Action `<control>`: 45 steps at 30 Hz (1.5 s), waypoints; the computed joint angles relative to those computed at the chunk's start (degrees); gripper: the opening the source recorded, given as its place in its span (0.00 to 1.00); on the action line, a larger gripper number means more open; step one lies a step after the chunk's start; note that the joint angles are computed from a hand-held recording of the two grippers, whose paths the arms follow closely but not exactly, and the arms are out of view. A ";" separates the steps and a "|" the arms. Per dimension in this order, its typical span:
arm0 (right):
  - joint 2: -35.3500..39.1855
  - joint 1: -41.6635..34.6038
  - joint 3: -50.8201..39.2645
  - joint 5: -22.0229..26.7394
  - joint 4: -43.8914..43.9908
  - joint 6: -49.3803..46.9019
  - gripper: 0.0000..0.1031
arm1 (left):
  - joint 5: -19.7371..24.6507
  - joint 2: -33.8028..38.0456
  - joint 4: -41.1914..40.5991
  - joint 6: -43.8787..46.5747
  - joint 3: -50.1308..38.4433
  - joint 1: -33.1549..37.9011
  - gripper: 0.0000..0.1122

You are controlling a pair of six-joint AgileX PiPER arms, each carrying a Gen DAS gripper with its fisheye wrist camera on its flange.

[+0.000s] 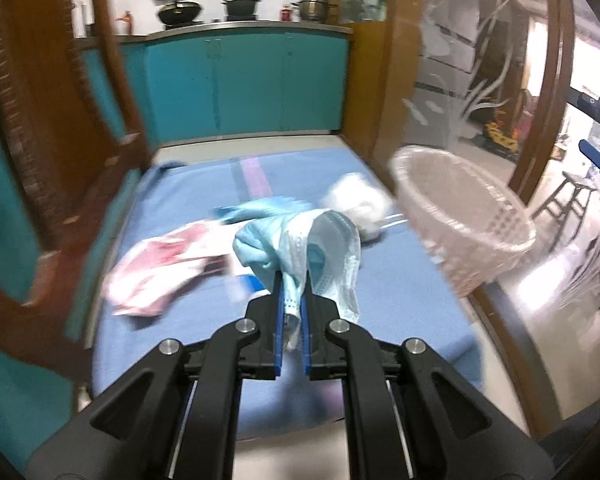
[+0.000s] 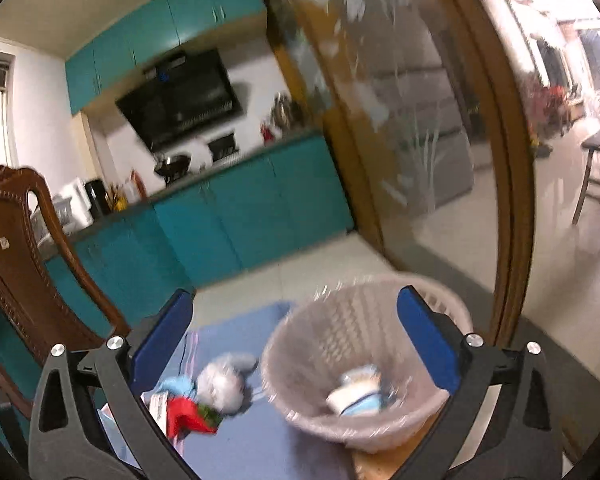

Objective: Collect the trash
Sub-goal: 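Carry the blue mask over the basket and open the left gripper, then grasp the pink paper wrapper with the left gripper while the right grasps the medicine box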

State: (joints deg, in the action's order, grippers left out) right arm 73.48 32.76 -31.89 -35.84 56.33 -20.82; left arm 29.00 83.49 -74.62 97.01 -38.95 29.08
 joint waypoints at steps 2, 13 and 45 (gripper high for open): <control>-0.59 -3.93 0.69 2.67 -3.88 5.86 0.97 | -1.80 1.30 2.93 -8.65 -2.36 -8.90 0.07; -1.71 -18.98 1.92 13.08 -33.61 37.45 0.97 | -10.38 23.46 37.38 -60.47 -33.44 -40.12 0.55; 22.91 27.04 -19.67 2.26 30.86 -35.89 0.97 | 12.73 3.37 6.14 0.98 -4.47 20.95 0.83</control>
State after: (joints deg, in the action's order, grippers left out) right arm 96.39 59.80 -51.56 -33.58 87.19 -56.70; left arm 41.73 86.86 -68.48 97.99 -43.43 50.03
